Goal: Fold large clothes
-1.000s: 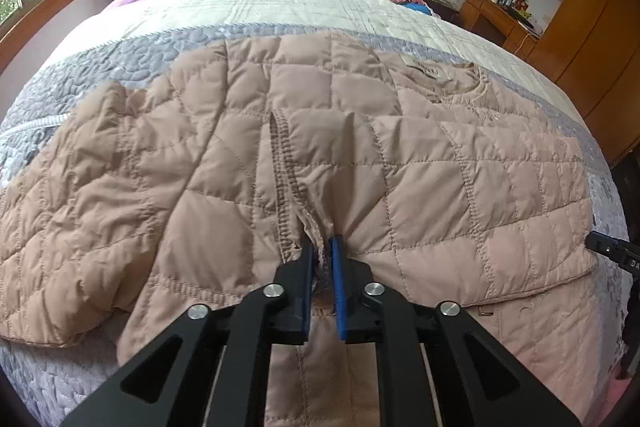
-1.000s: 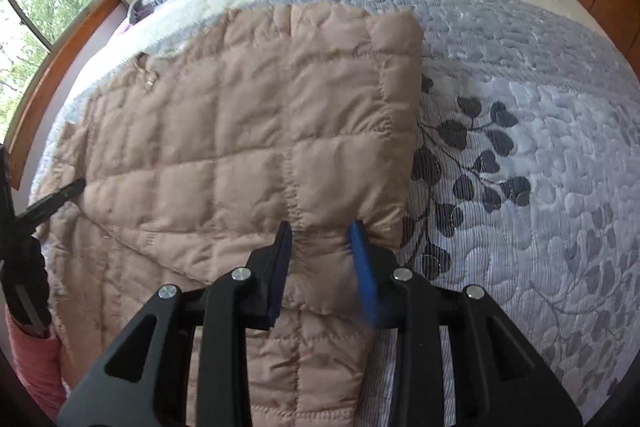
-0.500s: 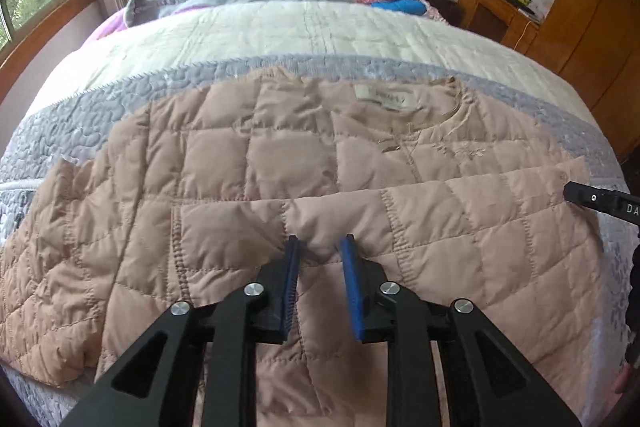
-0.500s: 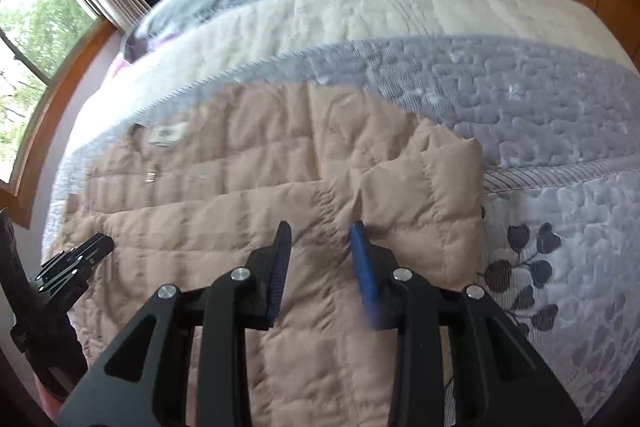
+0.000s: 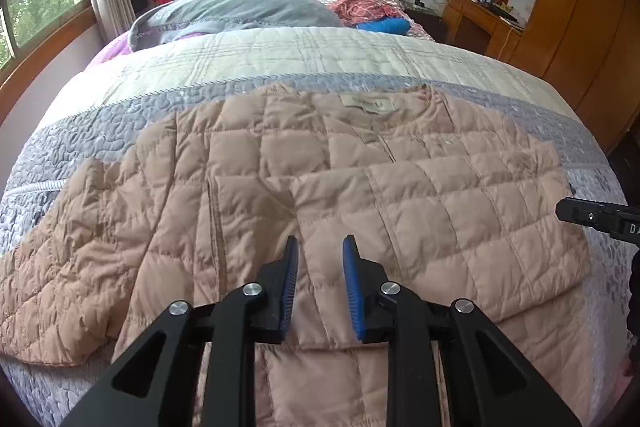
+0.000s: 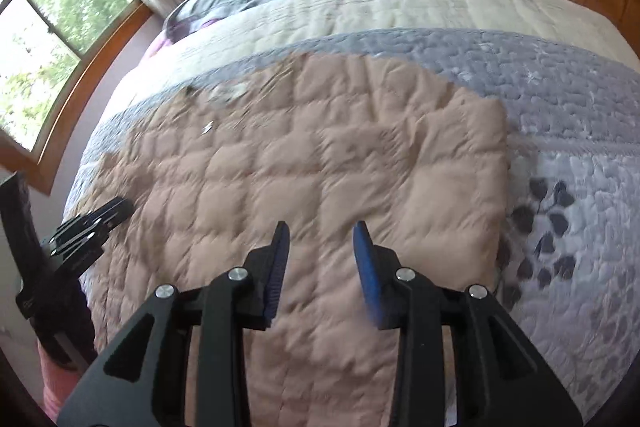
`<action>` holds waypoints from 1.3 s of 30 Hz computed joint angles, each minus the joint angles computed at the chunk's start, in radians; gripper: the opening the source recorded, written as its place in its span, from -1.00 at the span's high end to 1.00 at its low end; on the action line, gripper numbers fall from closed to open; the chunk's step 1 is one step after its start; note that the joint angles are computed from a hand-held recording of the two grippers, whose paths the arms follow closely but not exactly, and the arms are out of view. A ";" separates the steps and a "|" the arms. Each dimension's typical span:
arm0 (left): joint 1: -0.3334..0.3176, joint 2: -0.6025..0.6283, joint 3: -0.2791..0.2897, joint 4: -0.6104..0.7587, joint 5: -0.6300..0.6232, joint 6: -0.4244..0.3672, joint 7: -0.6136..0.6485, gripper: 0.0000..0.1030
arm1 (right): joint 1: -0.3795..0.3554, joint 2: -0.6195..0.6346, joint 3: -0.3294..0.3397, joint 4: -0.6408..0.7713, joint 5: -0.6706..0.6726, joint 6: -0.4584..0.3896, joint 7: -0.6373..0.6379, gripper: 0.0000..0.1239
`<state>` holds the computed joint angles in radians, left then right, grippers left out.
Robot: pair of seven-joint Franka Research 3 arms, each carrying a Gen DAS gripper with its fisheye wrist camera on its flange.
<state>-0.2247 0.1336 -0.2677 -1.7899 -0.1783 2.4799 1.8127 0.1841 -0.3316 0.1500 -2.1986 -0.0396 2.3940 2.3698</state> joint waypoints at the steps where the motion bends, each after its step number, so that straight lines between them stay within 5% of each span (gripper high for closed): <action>1: 0.001 -0.013 0.001 -0.021 0.003 -0.002 0.004 0.55 | 0.008 -0.001 0.005 -0.003 0.003 -0.008 -0.004 0.45; 5: -0.010 0.013 0.010 -0.027 0.074 -0.026 -0.028 0.55 | 0.030 0.019 0.019 -0.015 0.011 -0.034 0.004 0.47; 14: 0.013 0.031 -0.006 -0.025 -0.001 -0.039 0.015 0.55 | 0.038 0.039 0.011 -0.051 0.000 -0.003 0.031 0.46; 17: 0.044 0.012 0.000 -0.012 -0.083 -0.091 0.054 0.54 | 0.044 -0.017 0.013 -0.078 0.000 0.024 0.043 0.32; 19: 0.074 -0.029 0.009 -0.031 -0.181 -0.112 0.119 0.35 | 0.048 -0.082 0.016 -0.126 0.017 0.089 0.036 0.18; 21: 0.090 -0.092 0.037 -0.087 -0.206 -0.082 0.143 0.04 | 0.034 -0.141 0.034 -0.153 0.012 0.094 0.045 0.15; 24: 0.120 -0.164 0.096 -0.154 -0.214 -0.069 0.162 -0.08 | 0.010 -0.205 0.055 -0.177 0.004 0.051 0.061 0.08; 33: 0.297 -0.184 0.254 -0.229 -0.081 -0.044 -0.065 -0.10 | -0.009 -0.282 0.084 -0.240 0.002 -0.026 0.069 0.01; 39: 0.400 -0.096 0.279 -0.164 -0.171 0.000 -0.121 -0.10 | 0.008 -0.253 0.082 -0.239 0.022 -0.019 0.047 0.01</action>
